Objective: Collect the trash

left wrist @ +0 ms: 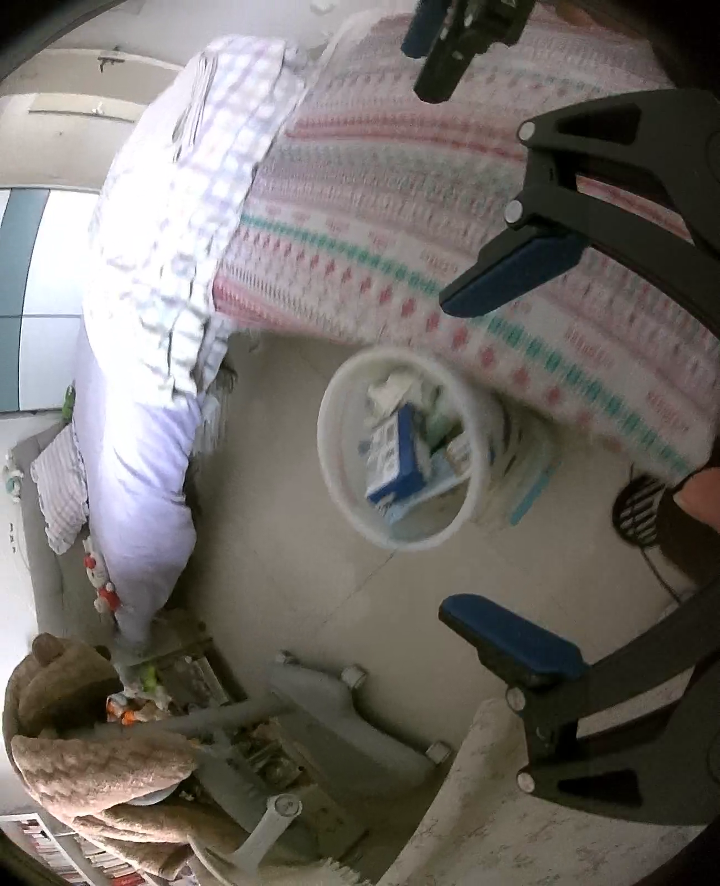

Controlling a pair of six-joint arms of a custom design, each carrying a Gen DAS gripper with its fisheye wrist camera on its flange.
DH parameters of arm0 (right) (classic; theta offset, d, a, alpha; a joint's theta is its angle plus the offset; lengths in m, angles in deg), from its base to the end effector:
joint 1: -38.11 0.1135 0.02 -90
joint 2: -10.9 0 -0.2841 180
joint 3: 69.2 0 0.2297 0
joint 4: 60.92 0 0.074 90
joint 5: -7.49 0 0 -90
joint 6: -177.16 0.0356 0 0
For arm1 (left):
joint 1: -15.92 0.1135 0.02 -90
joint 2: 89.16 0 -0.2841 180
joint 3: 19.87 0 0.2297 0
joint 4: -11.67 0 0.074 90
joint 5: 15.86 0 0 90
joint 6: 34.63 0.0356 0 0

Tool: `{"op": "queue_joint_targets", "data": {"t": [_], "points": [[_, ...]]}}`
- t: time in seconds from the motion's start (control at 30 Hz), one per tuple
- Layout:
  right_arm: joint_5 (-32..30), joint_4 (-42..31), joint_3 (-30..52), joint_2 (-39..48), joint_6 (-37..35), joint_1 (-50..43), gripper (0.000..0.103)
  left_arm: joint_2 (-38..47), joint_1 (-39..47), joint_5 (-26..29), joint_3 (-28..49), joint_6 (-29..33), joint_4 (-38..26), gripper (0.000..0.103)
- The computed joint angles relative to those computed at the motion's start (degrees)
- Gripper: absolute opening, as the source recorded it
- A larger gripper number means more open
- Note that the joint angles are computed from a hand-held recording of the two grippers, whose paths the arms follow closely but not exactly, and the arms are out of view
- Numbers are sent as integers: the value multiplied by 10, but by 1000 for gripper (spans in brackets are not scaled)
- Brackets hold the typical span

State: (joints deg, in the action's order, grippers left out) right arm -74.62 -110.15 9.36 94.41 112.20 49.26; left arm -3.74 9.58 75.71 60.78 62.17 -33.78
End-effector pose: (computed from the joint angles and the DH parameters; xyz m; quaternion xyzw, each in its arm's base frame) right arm 0.2763 0.0495 0.2874 0.1358 0.9398 0.0331 0.3120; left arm 0.2944 -0.0337 0.2934 0.1122 0.9336 -0.0115 0.3402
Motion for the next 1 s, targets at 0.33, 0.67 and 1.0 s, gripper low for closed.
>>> {"op": "queue_joint_targets", "data": {"t": [0.33, 0.67, 1.0], "points": [[187, -102, -172, -245, 173, 105, 90, -149, -88, -3, -131, -46, -9, 100], [291, -144, -201, -286, 243, 188, 90, -183, -118, -4, -171, -61, -2, 100], [274, -120, -221, -280, 243, 183, 90, -190, -129, -11, -180, -67, 3, 100]]}}
